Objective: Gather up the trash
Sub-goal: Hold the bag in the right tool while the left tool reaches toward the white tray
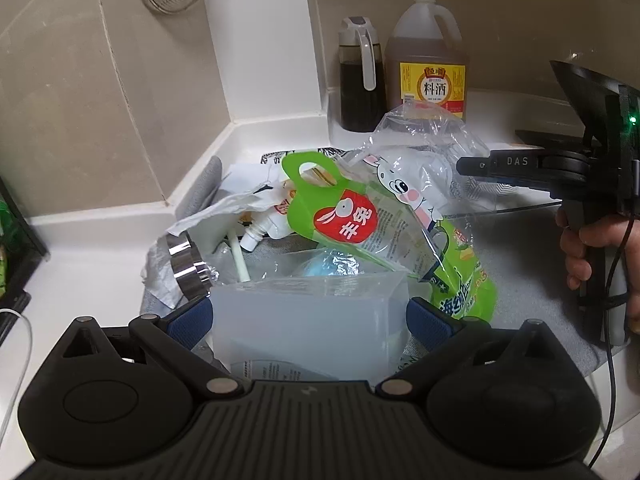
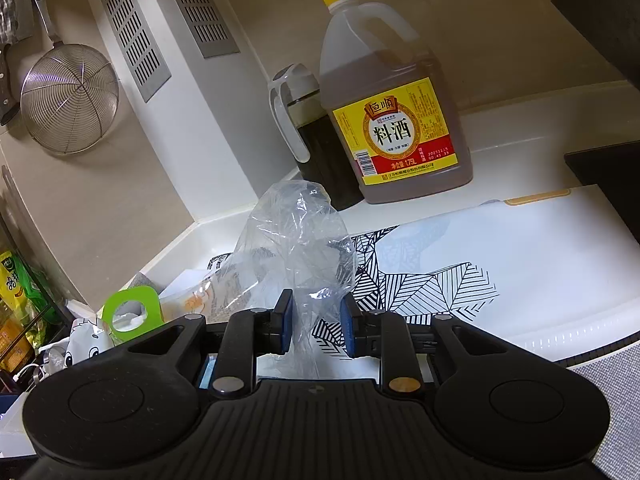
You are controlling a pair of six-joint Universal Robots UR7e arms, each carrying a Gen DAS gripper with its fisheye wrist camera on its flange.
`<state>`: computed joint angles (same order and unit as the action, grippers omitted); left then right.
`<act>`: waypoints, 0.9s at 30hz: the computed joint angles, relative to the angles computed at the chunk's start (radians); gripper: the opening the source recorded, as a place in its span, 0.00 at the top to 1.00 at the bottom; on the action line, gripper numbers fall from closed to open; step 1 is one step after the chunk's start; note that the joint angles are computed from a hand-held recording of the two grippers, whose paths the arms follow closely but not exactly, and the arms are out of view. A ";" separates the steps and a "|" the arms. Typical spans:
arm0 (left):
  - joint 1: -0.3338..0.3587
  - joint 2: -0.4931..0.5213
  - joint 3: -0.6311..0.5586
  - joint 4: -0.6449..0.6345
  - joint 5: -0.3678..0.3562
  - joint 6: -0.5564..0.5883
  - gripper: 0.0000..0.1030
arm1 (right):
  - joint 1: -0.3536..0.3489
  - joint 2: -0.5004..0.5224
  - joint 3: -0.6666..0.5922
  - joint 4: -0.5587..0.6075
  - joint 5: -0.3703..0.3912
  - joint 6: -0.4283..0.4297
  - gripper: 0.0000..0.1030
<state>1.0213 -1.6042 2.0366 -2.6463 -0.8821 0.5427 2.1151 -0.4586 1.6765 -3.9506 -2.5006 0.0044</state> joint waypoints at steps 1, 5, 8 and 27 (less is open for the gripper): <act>0.003 0.005 -0.003 -0.004 -0.002 0.000 0.00 | 0.000 0.000 0.000 0.002 0.000 0.002 0.73; 0.013 0.012 -0.020 0.016 -0.020 -0.032 0.00 | -0.002 -0.001 0.001 0.010 -0.001 0.010 0.73; 0.010 0.003 -0.008 -0.027 -0.033 -0.048 0.04 | -0.001 0.001 -0.001 0.010 -0.001 0.004 0.73; -0.009 -0.004 0.008 -0.130 -0.019 -0.006 0.00 | -0.003 -0.003 0.002 0.019 0.001 0.019 0.73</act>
<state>1.0119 -1.6085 2.0445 -2.7766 -0.9013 0.5371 2.1122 -0.4613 1.6790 -3.9319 -2.4998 0.0236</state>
